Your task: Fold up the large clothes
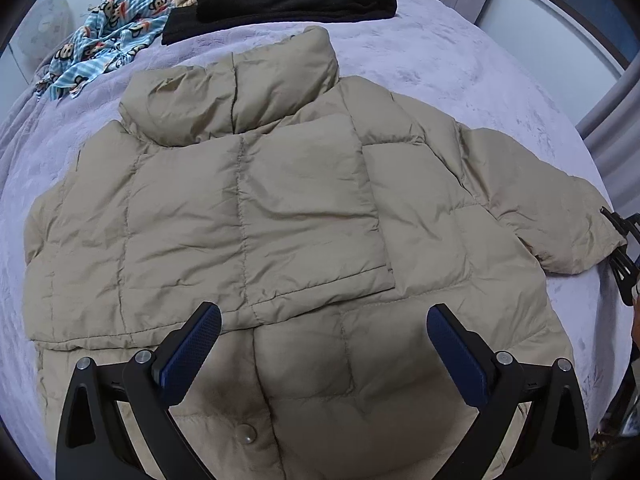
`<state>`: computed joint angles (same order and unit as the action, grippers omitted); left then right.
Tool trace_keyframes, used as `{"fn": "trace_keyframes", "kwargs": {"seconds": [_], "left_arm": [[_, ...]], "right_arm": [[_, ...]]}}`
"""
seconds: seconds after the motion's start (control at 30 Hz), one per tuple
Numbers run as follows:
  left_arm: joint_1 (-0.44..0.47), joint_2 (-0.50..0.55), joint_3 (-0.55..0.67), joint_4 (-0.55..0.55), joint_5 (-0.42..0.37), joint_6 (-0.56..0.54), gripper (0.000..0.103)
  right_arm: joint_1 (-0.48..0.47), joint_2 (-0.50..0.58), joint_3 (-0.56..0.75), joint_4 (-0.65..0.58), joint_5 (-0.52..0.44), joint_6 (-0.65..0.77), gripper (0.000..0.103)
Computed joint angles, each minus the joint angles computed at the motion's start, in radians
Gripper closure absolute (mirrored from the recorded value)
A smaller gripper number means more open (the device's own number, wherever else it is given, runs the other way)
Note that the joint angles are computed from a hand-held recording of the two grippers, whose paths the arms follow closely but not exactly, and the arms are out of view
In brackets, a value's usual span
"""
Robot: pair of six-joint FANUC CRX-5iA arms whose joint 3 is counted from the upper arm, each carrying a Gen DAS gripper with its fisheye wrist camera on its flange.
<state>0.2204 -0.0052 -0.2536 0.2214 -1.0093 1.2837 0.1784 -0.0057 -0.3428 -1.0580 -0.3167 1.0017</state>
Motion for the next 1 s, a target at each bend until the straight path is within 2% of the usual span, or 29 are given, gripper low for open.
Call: {"fn": "trace_keyframes", "kwargs": {"seconds": [0.03,0.13,0.23,0.33,0.47,0.63,0.77,0.87,1.0], "left_arm": [[0.013,-0.005,-0.005,0.011,0.003,-0.013,0.0],[0.06,-0.015,-0.016,0.051,0.0,-0.066,0.0],[0.115,-0.018,-0.022,0.094,-0.019,-0.13,0.0],[0.165,-0.034,-0.026,0.085,-0.007,-0.139,0.0],[0.236,-0.052,-0.037,0.074,0.02,-0.146,0.0],[0.319,-0.062,-0.052,0.039,0.046,-0.135,0.0],[0.369,-0.057,-0.065,0.018,0.062,-0.129,0.0],[0.393,-0.051,-0.083,0.028,0.081,-0.149,0.0],[0.402,-0.033,-0.1,0.036,0.083,-0.168,0.0]], "right_arm": [[-0.002,-0.002,0.013,-0.023,-0.007,0.053,0.095],[0.044,0.001,0.07,0.029,-0.021,0.106,0.095],[0.125,0.018,0.154,0.142,-0.041,0.121,0.095],[0.242,0.067,0.261,0.33,-0.075,0.087,0.095],[0.403,0.187,0.448,0.565,-0.144,0.086,0.095],[0.579,0.375,0.674,0.784,-0.284,0.094,0.095],[0.654,0.526,0.822,0.784,-0.416,0.11,0.095],[0.675,0.592,0.846,0.765,-0.475,0.083,0.095],[0.679,0.604,0.797,0.736,-0.469,0.026,0.095]]}}
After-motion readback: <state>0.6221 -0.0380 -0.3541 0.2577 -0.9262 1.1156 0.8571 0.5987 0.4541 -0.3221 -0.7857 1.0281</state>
